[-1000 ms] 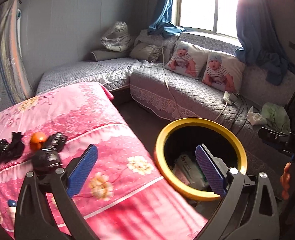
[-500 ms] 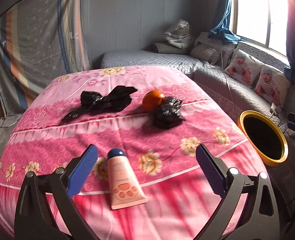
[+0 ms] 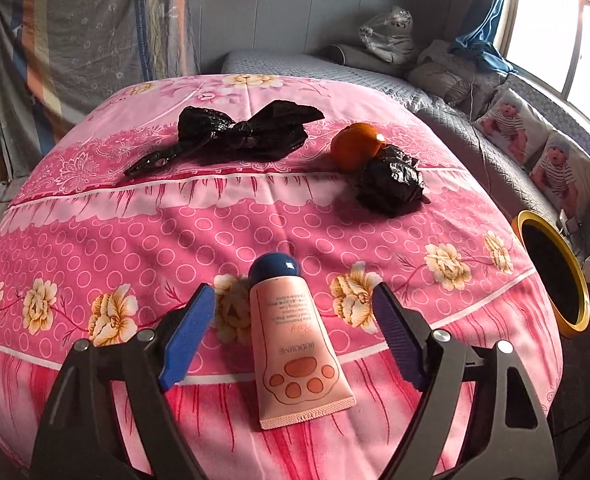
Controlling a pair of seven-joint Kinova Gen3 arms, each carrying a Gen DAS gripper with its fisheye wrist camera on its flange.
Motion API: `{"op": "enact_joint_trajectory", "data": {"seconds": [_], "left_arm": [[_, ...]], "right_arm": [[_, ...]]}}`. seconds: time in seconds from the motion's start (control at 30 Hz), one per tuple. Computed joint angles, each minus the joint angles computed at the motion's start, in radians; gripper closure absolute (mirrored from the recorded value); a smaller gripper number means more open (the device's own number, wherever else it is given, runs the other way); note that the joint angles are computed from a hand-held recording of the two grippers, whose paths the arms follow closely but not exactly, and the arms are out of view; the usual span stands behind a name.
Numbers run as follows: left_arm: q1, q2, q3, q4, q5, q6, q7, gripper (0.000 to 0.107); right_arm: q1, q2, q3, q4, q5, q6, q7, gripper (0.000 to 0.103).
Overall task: Collect trash
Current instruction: 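Move the left tool to the pink paw-print lotion tube and close on it, then grasp the black plastic bag with the right tool while left holds the tube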
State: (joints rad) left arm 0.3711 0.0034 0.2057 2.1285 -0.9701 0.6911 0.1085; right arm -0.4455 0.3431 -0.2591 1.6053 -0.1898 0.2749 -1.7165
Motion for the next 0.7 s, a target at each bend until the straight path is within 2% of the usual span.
{"op": "enact_joint_trajectory", "data": {"seconds": [0.1,0.2,0.33,0.43,0.63,0.7], "left_arm": [[-0.021,0.016,-0.021,-0.007,0.032,-0.026,-0.03,0.036],[-0.043,0.032,-0.044,-0.015,0.092,-0.068,-0.096,0.044],[-0.038,0.06,-0.06,-0.036,0.123,-0.062,-0.132,0.059],[-0.03,0.065,-0.074,-0.034,0.118,-0.068,-0.117,0.068],[0.001,0.067,-0.078,-0.021,0.044,-0.062,-0.046,0.073],[0.0,0.05,-0.078,-0.005,0.027,-0.082,-0.021,0.074]], "right_arm": [[0.01,0.005,-0.011,-0.002,-0.006,0.002,0.012,0.022],[0.016,0.008,-0.019,-0.004,-0.013,0.002,0.025,0.022],[0.016,0.005,-0.02,0.004,-0.016,-0.003,0.033,0.022],[0.027,0.004,-0.034,0.009,-0.024,-0.008,0.05,0.022],[0.042,0.014,-0.083,-0.009,-0.035,-0.008,0.123,0.021],[0.009,0.029,-0.073,-0.05,-0.012,0.022,0.149,0.021]]}}
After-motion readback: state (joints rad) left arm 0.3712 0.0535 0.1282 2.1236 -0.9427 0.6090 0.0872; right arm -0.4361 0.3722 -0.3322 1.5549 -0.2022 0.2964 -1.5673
